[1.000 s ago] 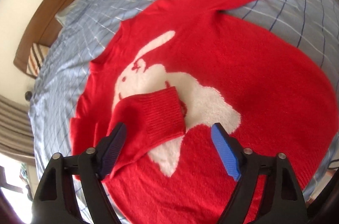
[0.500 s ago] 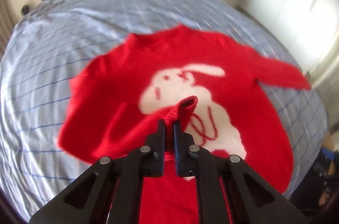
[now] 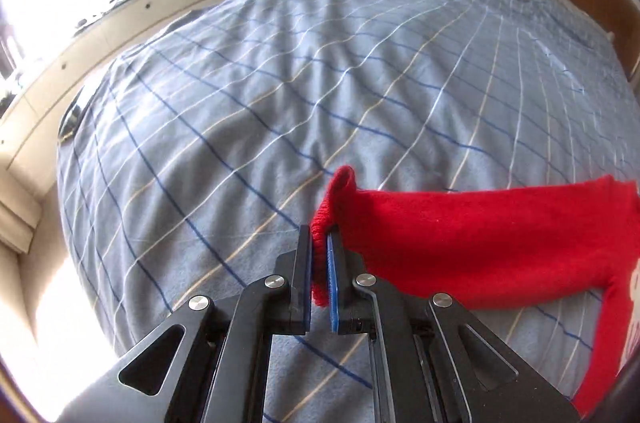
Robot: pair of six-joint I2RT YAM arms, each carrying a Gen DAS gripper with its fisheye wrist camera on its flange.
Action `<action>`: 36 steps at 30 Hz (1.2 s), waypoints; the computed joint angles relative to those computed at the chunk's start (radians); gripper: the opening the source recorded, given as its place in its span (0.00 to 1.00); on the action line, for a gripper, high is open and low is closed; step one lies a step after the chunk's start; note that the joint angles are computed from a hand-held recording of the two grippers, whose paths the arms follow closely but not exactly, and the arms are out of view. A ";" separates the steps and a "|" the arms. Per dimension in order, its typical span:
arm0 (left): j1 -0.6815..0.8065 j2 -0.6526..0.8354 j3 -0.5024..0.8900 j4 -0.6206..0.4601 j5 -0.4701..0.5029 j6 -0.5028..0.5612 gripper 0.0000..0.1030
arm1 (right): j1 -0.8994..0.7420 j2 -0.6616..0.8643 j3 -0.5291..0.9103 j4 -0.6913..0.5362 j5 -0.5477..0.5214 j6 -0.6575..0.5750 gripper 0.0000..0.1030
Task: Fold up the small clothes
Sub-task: 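Pull the sleeve outward away from the sweater body with the left tool, then open the left tool to release the extended sleeve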
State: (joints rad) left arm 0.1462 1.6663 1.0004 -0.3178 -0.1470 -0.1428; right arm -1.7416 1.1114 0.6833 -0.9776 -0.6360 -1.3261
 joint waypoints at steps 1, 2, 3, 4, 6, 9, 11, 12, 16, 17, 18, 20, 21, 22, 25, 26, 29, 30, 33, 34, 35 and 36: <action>0.005 0.018 -0.005 0.014 0.001 -0.003 0.04 | 0.002 -0.008 -0.009 0.006 0.001 -0.001 0.70; 0.014 0.016 -0.025 0.026 0.003 -0.007 0.04 | 0.004 -0.013 -0.016 0.013 0.002 -0.001 0.70; 0.023 0.028 -0.029 0.039 0.007 -0.011 0.04 | 0.004 -0.013 -0.021 0.022 0.004 0.000 0.70; 0.023 0.038 -0.022 0.037 0.007 -0.023 0.04 | 0.003 -0.014 -0.026 0.032 0.005 0.001 0.70; 0.033 0.052 -0.020 0.042 0.013 -0.035 0.04 | -0.008 -0.008 -0.032 0.053 0.007 0.004 0.70; 0.044 0.068 -0.023 0.053 0.024 -0.053 0.03 | -0.035 0.006 -0.040 0.088 0.005 0.003 0.70; 0.046 0.088 -0.025 0.074 0.032 -0.063 0.03 | -0.045 0.014 -0.051 0.119 0.007 0.005 0.70; 0.048 0.091 -0.031 0.086 0.035 -0.064 0.03 | -0.047 0.016 -0.059 0.135 0.009 0.008 0.70; 0.051 0.091 -0.056 0.122 0.039 -0.054 0.03 | -0.068 0.018 -0.089 0.180 -0.009 -0.006 0.70; 0.054 0.084 -0.067 0.128 0.041 -0.050 0.03 | -0.074 0.018 -0.097 0.192 -0.017 -0.008 0.70; 0.054 0.084 -0.069 0.129 0.041 -0.047 0.04 | -0.085 0.023 -0.103 0.198 -0.026 -0.017 0.70; 0.058 0.084 -0.071 0.131 0.049 -0.044 0.05 | -0.105 0.039 -0.116 0.211 -0.033 -0.038 0.70; 0.063 0.086 -0.068 0.132 0.058 -0.048 0.08 | -0.115 0.050 -0.120 0.217 -0.034 -0.053 0.70; 0.071 0.081 -0.072 0.135 0.071 -0.051 0.08 | -0.122 0.062 -0.125 0.225 -0.033 -0.063 0.70; 0.095 0.051 -0.096 0.145 0.122 -0.039 0.17 | -0.136 0.096 -0.130 0.253 -0.033 -0.077 0.70; 0.099 0.035 -0.108 0.146 0.132 -0.033 0.32 | -0.137 0.108 -0.128 0.260 -0.034 -0.074 0.70; 0.099 -0.058 -0.169 0.147 0.148 -0.035 0.78 | -0.135 0.132 -0.120 0.276 -0.039 -0.047 0.70; 0.094 -0.105 -0.201 0.150 0.150 -0.036 0.79 | -0.135 0.142 -0.115 0.280 -0.041 -0.040 0.70; 0.064 -0.252 -0.284 0.105 0.186 -0.012 0.79 | -0.129 0.164 -0.101 0.285 -0.046 -0.019 0.72; 0.038 -0.306 -0.313 0.088 0.186 -0.009 0.79 | -0.123 0.166 -0.098 0.286 -0.047 -0.009 0.72; 0.000 -0.371 -0.346 0.066 0.183 -0.013 0.81 | -0.116 0.168 -0.092 0.283 -0.052 -0.001 0.73; -0.046 -0.437 -0.379 0.048 0.182 -0.022 0.83 | -0.105 0.169 -0.083 0.278 -0.062 0.006 0.73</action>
